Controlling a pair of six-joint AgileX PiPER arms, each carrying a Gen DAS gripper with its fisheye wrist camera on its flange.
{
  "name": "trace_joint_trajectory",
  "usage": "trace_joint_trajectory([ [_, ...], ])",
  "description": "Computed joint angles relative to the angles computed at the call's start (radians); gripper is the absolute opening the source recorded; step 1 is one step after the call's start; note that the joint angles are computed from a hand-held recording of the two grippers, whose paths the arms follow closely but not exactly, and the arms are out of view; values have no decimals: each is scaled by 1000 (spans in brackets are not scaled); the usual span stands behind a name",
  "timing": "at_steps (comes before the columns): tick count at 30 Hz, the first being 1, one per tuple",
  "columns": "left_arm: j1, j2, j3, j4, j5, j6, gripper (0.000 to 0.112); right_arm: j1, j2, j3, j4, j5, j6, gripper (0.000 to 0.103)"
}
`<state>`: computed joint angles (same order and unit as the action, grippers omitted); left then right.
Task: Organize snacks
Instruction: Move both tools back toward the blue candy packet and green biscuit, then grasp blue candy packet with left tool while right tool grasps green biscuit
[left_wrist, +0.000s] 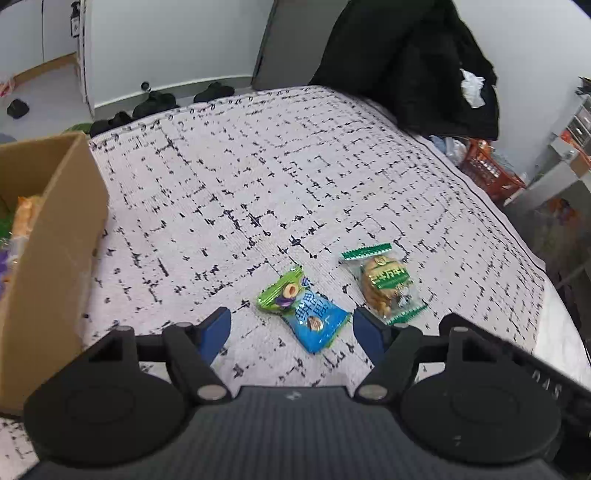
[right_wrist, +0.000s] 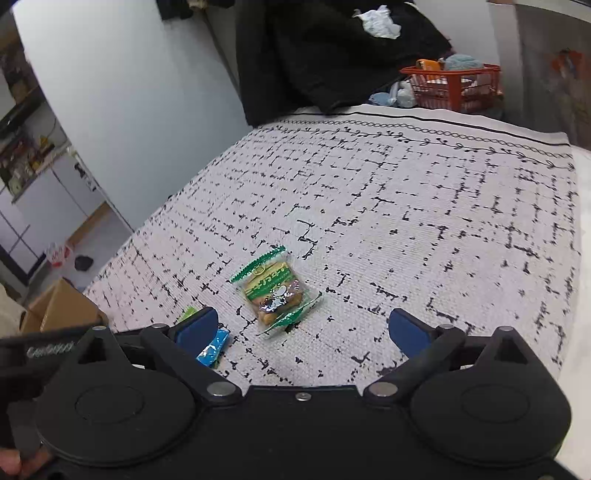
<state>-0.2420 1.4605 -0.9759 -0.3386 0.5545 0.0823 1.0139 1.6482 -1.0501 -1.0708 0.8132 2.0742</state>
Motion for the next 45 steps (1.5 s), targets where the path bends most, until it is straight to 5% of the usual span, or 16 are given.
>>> trace_joint_trajectory([
  [7,-72,135,-78,124,-30,-199,60,-50,56,-29,19,-69,-93,96],
  [17,-129,226,-142,278,-32,-375,58,-76,89,-30,18,-110,-96,95],
  [30,-2,204,-139,229,50,-182,53,-96,221,-187,48,-96,-327,95],
  [41,44,193,-95,103,-15,41,49,-110,307,-279,27,-53,-414,95],
  [45,33,208,-106,87,-22,81,48,-94,333,-307,34,-8,-467,81],
])
